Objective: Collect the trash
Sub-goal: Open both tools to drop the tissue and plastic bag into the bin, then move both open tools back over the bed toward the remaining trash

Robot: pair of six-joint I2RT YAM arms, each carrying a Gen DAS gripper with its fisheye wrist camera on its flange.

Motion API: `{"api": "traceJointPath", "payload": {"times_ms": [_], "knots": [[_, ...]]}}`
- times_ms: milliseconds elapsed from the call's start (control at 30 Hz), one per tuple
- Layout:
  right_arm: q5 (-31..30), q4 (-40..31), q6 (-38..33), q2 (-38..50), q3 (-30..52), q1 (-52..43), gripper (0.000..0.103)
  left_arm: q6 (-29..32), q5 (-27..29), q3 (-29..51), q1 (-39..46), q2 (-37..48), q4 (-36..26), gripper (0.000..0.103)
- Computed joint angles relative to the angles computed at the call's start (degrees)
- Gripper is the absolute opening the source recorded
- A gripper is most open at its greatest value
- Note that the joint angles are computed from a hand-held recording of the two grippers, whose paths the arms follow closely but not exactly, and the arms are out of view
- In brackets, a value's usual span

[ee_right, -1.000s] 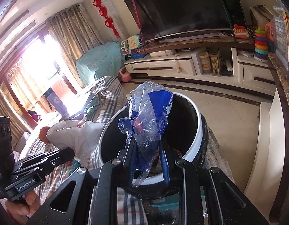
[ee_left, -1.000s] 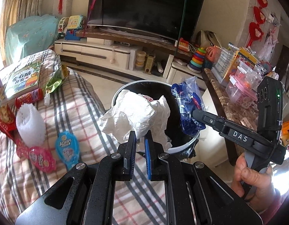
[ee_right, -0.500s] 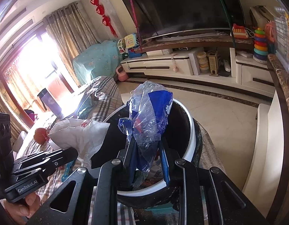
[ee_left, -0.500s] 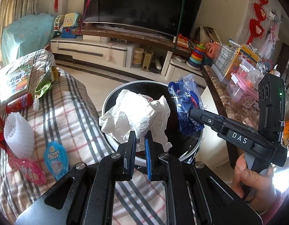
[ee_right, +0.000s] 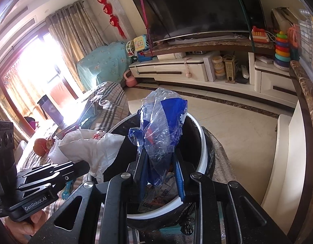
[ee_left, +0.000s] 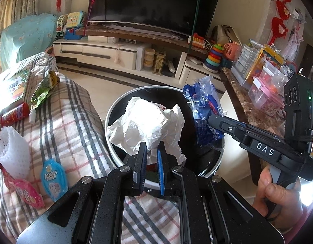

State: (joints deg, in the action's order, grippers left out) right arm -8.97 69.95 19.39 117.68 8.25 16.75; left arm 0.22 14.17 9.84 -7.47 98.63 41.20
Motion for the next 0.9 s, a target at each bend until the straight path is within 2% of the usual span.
{"api": "traceJointPath", "payload": {"times_ms": [200,300,367,500,667,900], "knots": [[0.69,-0.81,-0.09,0.10,0.56,0.46,0.027,-0.23,-0.42,0.69,-0.44,1.11,0.77,0.009],[0.26,-0.74,-0.07,0.53,0.80,-0.02,0.030,-0.37,-0.32,0.99,-0.15,1.52,0.59,0.021],[-0.46,-0.56,0.19,0.77,0.80,-0.66,0.043,-0.68,-0.33,0.34,0.53,1.40,1.44,0.041],[-1.16,1.63,0.94,1.11,-0.32,-1.05,0.053,-0.37,1.27,-2.10,3.27,-0.46,2.57,0.042],[-0.10,4.68,2.58,0.50,-2.33,1.52,0.068,1.26,3.24,-5.87,7.85,-3.82,3.39,0.051],[3.42,9.19,6.69,1.12,-4.02,9.24,0.081,7.65,11.36,-9.67,21.83,-5.68,1.61,0.052]]}}
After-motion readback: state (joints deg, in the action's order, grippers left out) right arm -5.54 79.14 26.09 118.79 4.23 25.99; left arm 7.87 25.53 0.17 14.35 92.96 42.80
